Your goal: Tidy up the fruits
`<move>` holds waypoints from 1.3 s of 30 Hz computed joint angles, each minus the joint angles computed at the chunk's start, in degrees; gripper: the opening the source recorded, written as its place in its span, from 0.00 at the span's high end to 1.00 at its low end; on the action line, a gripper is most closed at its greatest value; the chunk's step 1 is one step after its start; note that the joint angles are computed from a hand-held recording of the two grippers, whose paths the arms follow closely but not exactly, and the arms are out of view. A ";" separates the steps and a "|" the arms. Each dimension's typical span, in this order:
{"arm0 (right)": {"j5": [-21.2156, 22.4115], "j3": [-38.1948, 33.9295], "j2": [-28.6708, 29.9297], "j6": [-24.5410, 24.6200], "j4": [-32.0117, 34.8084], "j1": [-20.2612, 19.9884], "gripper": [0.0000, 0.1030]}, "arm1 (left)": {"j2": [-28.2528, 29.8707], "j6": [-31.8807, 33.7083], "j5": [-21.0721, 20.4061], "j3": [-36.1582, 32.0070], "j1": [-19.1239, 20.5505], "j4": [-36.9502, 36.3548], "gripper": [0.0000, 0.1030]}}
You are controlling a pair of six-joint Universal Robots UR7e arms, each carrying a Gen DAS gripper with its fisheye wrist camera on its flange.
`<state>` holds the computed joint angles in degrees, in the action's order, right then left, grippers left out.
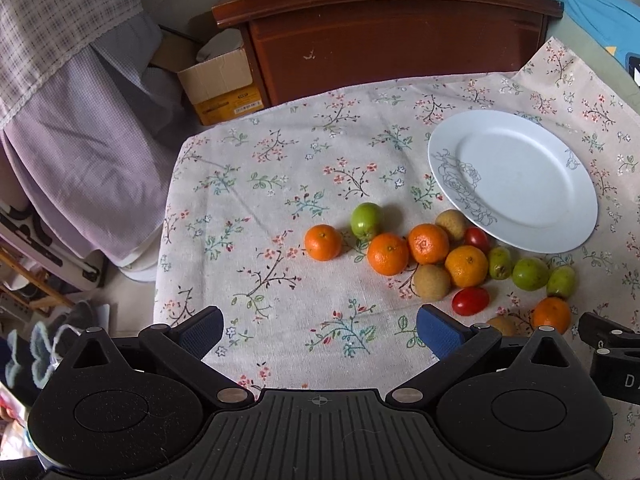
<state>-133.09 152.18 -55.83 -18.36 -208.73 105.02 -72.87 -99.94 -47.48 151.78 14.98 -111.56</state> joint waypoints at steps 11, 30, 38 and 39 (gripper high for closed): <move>2.08 -0.30 1.30 0.68 0.73 -1.25 0.01 | 0.71 0.11 -0.34 0.52 -0.18 -1.84 0.00; 3.04 -0.08 2.70 -0.66 -1.67 -1.43 0.02 | 2.09 0.62 -0.47 0.55 -0.93 -2.21 0.00; 3.79 0.03 3.39 -2.02 -2.90 -1.25 0.02 | 2.54 0.88 -0.58 0.74 -1.03 -3.22 0.00; 3.89 0.03 3.40 -2.09 -2.92 -1.30 0.02 | 2.67 0.93 -0.63 0.75 -1.07 -3.39 0.00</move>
